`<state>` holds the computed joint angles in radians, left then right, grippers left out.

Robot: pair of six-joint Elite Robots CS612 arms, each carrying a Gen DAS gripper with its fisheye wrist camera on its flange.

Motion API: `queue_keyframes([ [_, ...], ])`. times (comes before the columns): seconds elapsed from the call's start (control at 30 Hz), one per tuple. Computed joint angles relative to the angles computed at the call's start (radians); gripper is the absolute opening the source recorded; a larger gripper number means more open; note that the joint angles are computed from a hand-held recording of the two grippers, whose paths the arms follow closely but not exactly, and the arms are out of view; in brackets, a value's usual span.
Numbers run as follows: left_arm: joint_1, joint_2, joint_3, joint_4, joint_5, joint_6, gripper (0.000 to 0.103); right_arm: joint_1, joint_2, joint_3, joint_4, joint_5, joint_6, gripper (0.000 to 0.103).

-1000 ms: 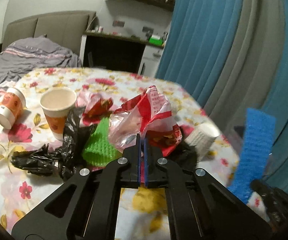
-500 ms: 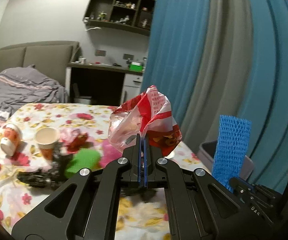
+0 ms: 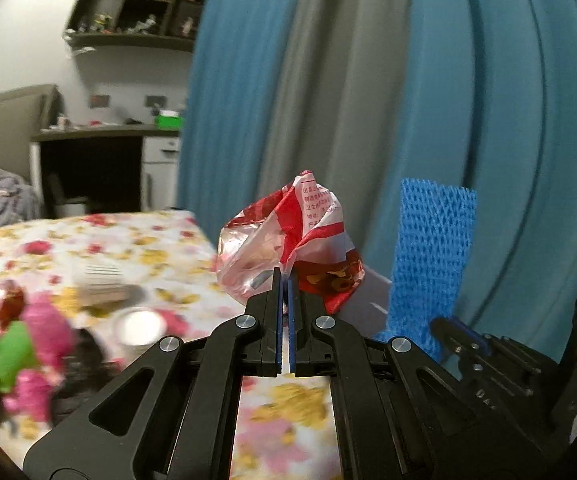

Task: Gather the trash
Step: 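Carry both items to the grey bin and open both tools to drop them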

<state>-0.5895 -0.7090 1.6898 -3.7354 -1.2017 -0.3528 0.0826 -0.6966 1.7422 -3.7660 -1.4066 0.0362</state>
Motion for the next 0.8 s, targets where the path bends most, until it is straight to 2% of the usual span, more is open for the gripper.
queue_keyframes([
  [0.17,0.011,0.05,-0.097,0.062,-0.101,0.0,0.001,-0.008,0.019,-0.029,0.033,-0.047,0.007,0.005],
  [0.37,0.022,0.088,-0.17,0.131,-0.177,-0.016,0.001,-0.011,0.037,-0.054,0.063,-0.064,0.025,0.005],
  [0.8,0.033,0.136,-0.265,0.232,-0.252,-0.022,0.001,-0.017,0.062,-0.102,0.139,-0.069,0.055,0.005],
])
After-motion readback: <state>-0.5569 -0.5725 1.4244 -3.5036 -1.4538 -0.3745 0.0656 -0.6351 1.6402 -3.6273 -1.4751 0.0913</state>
